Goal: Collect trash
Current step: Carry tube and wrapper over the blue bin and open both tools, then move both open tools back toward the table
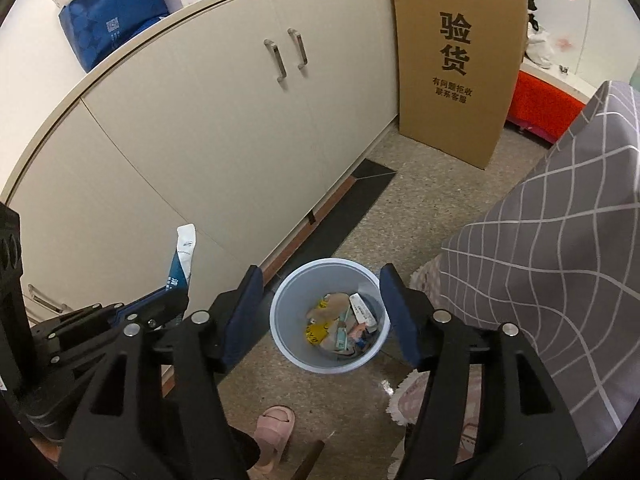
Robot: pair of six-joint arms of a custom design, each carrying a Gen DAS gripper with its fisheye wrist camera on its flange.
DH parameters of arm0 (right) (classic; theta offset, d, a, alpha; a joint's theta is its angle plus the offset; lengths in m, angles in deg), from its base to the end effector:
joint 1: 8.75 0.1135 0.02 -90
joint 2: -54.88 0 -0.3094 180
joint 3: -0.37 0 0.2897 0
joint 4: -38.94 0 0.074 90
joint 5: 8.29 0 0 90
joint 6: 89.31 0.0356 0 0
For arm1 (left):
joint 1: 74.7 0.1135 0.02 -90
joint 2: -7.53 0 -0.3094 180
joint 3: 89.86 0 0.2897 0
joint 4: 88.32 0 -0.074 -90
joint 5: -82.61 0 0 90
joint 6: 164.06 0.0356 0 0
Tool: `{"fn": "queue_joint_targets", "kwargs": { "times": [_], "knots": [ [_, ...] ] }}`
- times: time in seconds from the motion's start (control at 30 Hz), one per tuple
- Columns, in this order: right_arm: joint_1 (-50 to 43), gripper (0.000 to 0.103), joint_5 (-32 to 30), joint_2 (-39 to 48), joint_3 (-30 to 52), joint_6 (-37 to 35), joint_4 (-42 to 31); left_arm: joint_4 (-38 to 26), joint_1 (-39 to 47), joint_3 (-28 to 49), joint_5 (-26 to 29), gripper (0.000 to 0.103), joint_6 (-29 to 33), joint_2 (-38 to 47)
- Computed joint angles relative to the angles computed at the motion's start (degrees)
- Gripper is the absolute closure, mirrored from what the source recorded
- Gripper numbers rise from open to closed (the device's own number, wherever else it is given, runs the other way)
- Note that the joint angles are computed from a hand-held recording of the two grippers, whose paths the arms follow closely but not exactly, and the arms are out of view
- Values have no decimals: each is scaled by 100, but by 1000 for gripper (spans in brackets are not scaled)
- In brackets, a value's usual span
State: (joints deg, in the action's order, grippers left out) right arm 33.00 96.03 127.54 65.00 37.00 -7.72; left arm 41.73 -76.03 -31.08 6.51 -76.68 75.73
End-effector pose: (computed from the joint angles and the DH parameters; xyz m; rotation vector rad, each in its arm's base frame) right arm 0.2128 0.1781 0.2798 -0.0188 2.5010 0.2570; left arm 0.2459 -0.0143 0.2599 0.0574 2.5968 -0.3408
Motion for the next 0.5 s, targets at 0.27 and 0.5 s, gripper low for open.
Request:
{"fn": "queue_joint_targets", "kwargs": {
  "times": [0.27,0.5],
  "knots": [
    [188,38,549,-279,-63,-23,62,90,-127,22,-16,97,10,165],
    [236,38,976,-655,-230,94,245,122,-258,214,-31,97,-61,349]
  ]
}}
